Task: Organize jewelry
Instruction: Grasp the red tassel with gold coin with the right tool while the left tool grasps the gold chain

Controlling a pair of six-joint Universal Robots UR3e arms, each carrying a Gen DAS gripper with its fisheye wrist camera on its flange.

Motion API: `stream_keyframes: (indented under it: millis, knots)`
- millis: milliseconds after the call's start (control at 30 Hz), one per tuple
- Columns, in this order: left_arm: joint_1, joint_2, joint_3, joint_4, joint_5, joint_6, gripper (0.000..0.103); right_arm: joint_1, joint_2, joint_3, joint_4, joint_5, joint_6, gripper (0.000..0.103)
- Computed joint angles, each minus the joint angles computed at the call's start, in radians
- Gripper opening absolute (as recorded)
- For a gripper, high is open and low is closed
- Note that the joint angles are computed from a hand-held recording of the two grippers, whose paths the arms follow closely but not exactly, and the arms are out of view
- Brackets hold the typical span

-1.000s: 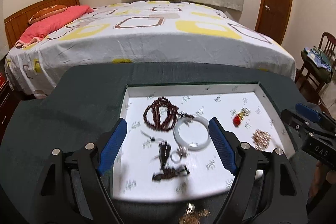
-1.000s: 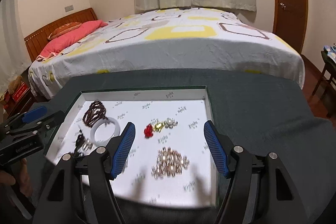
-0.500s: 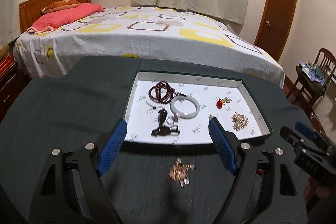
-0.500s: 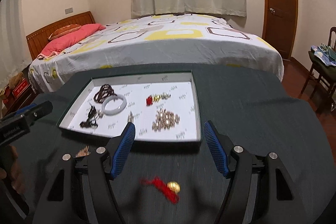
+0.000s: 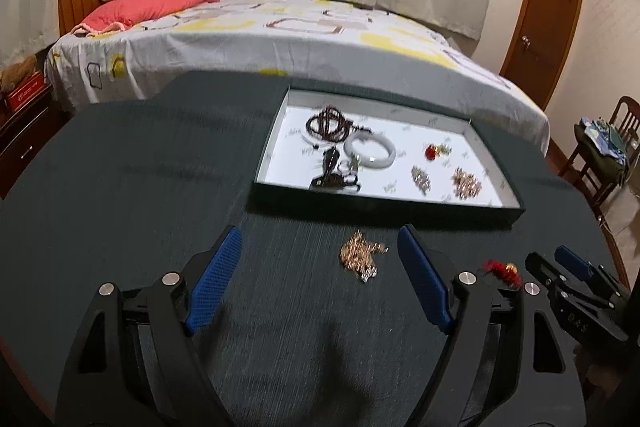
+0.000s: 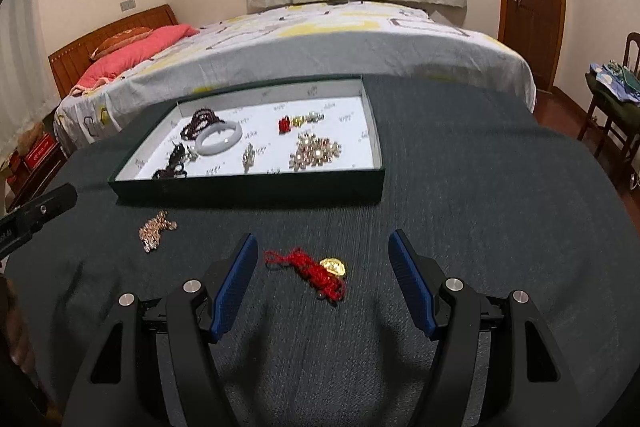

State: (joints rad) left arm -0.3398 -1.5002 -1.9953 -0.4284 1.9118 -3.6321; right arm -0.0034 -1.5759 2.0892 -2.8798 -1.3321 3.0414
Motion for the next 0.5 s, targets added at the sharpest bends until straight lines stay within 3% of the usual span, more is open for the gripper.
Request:
stream_keyframes:
  millis: [400,500]
  knots:
    - [0.014,-0.069,-0.016,0.025,-0.038,0.005,0.078,0.052,0.112,-0.075,0.047,-0.053,-0.005,0.065]
    - [0.014,-0.088,-0.010,0.030,-0.046,0.003,0.078,0.070,0.135,-0.100,0.073,-0.080,-0.015,0.056]
